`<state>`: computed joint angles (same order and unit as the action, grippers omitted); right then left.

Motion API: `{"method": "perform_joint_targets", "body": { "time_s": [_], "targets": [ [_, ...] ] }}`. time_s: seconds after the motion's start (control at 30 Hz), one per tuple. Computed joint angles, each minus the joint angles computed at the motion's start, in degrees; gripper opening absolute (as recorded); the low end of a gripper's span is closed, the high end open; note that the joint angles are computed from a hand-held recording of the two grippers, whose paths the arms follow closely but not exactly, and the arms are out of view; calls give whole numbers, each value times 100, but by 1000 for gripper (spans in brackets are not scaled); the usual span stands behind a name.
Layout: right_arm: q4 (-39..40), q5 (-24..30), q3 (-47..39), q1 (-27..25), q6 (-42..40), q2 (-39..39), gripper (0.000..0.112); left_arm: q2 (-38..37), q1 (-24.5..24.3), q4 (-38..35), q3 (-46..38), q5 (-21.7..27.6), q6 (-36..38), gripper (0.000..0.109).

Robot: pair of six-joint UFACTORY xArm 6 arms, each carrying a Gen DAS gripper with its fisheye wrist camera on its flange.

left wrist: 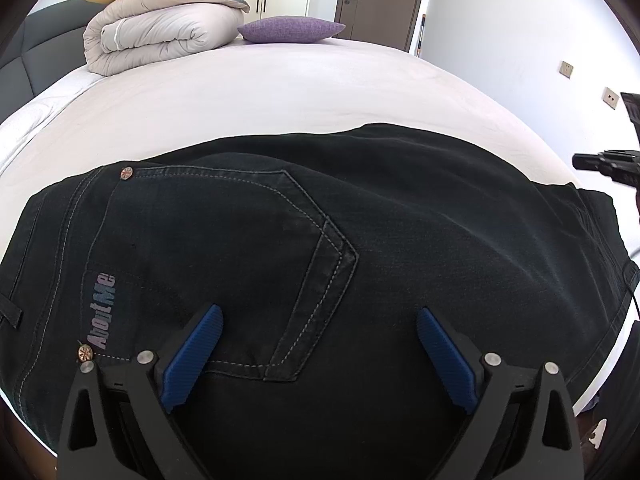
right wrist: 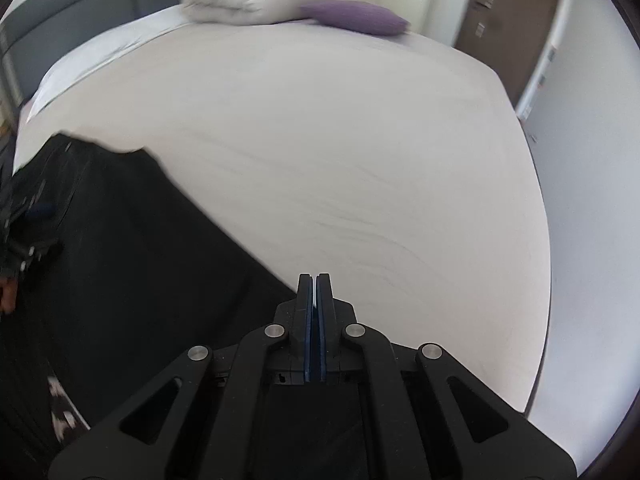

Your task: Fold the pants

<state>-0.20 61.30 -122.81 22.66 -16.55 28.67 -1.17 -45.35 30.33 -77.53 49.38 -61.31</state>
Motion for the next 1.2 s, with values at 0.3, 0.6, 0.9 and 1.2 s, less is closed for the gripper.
{"method": "perform_joint_targets", "body": {
  "time_s": [0.3, 0.6, 0.9, 1.2],
  "targets": [
    [124, 802, 316, 247, -622, 58, 2, 8, -12, 47, -15, -9, -58, 99],
    [-340, -24, 250, -22, 675, 367, 0, -237, 55, 338, 333, -474, -643, 99],
    [-1169, -577, 650, -126, 2876, 0, 0, -494, 52, 485, 550, -610, -1131, 94],
    [1168, -1396, 2316, -241, 2438, -852, 0, 146, -50, -43, -364, 111, -468, 92]
  ]
}}
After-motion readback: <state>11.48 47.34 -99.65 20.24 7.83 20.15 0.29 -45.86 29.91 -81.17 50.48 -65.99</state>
